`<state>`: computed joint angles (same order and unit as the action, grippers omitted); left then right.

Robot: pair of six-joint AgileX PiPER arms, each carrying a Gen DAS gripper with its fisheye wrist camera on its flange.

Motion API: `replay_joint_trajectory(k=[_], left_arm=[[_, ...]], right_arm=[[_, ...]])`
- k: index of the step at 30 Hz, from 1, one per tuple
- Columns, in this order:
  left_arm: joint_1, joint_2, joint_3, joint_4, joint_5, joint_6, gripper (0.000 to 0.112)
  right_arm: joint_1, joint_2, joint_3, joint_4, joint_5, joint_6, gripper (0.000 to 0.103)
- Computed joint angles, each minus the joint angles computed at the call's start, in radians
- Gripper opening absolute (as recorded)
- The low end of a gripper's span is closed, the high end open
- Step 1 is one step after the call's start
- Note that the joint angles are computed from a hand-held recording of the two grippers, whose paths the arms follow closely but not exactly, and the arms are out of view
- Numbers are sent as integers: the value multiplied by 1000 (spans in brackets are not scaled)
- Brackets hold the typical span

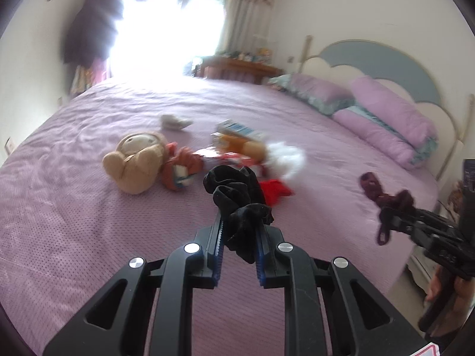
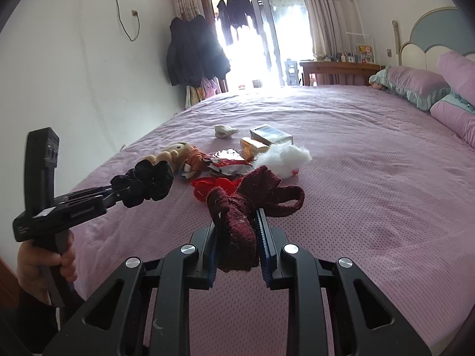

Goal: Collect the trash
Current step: 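Grasp the black cloth with the left gripper and lift it, then carry both cloths to the yellow bin and open both grippers over it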

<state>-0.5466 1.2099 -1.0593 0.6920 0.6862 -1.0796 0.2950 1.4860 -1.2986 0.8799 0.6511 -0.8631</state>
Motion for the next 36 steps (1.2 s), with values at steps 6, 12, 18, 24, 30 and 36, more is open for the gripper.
replay_joint_trajectory(k=[6, 12, 18, 24, 30, 36], left_arm=[[-239, 16, -50, 83, 59, -74, 18], [-400, 158, -118, 29, -22, -60, 18], [-478, 364, -205, -196, -154, 111, 18], [-513, 548, -299, -452, -200, 323, 18], [-535, 684, -412, -581, -151, 453, 18], [-532, 782, -499, -643, -104, 532, 18]], right_arm=[[-145, -183, 173, 129, 99, -126, 23], [-440, -400, 381, 176, 248, -227, 23], [-803, -480, 540, 135, 434, -341, 23], [-1028, -408, 689, 60, 449, -452, 23], [-1055, -302, 762, 16, 308, -498, 46], [-1152, -260, 776, 56, 290, -592, 67]])
